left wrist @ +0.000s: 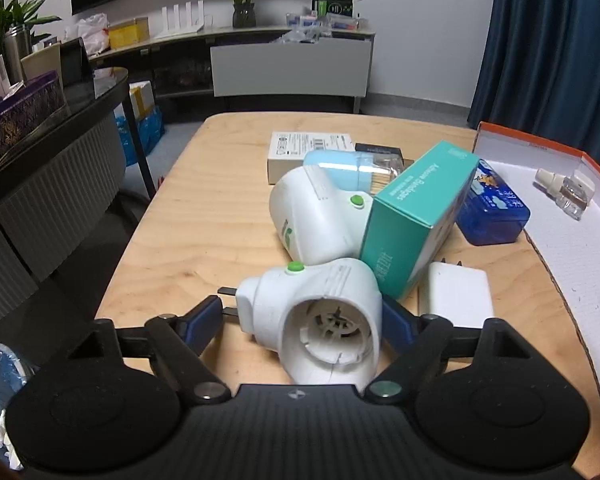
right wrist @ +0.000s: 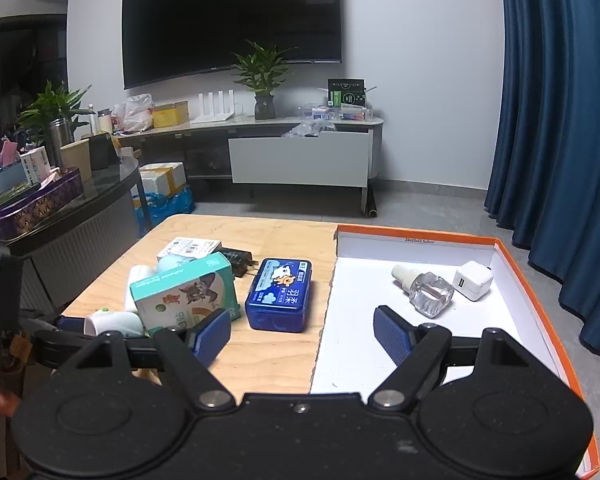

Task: Organize rigid objects
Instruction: 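Move both tools back toward the cluttered items on the table, then grasp the white plug adapter with the left tool while the right tool grasps the blue tin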

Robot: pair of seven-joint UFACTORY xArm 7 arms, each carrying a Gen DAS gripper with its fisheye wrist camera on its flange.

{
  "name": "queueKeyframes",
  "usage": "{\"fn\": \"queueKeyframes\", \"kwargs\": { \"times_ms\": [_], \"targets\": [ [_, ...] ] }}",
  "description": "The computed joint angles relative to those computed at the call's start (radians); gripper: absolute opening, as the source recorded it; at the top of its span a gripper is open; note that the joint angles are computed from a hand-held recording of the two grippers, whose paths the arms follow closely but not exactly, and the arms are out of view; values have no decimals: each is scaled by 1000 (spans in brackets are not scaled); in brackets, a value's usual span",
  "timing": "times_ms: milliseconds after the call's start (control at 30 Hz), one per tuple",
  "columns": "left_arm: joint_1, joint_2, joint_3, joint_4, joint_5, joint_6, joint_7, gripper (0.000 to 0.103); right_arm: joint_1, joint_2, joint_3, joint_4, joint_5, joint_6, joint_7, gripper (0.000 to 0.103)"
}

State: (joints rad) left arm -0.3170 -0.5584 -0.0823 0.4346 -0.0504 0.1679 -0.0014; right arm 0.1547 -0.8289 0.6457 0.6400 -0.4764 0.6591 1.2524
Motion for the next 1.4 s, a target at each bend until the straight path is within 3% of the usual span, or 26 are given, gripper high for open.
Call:
{"fn": "queueKeyframes", "kwargs": {
  "times_ms": [500,600,1167,1267,1300,1400],
  "targets": [
    [24,-86,-5,0,12,3,-32,84,-25,189,-55,74,-3,-65,-1,92],
    [0,-89,19,13,-5,5,-26,84,-36,255,-74,99,-29,-88,-2,92],
    [-26,-45,46,46,-49,-20,1,84,91,650,-307,308,-126,-91,-53,92],
    [-32,-33,51,57,-56,-16,2,84,128,696,-342,337,-119,-76,-82,87],
    [-25,-29,44,61,-55,-16,-3,84,136,700,-343,341,-154,-63,-71,76],
    [-11,-23,29,71,-52,-11,-18,84,164,683,-360,329,-159,-57,-68,74]
  ]
}}
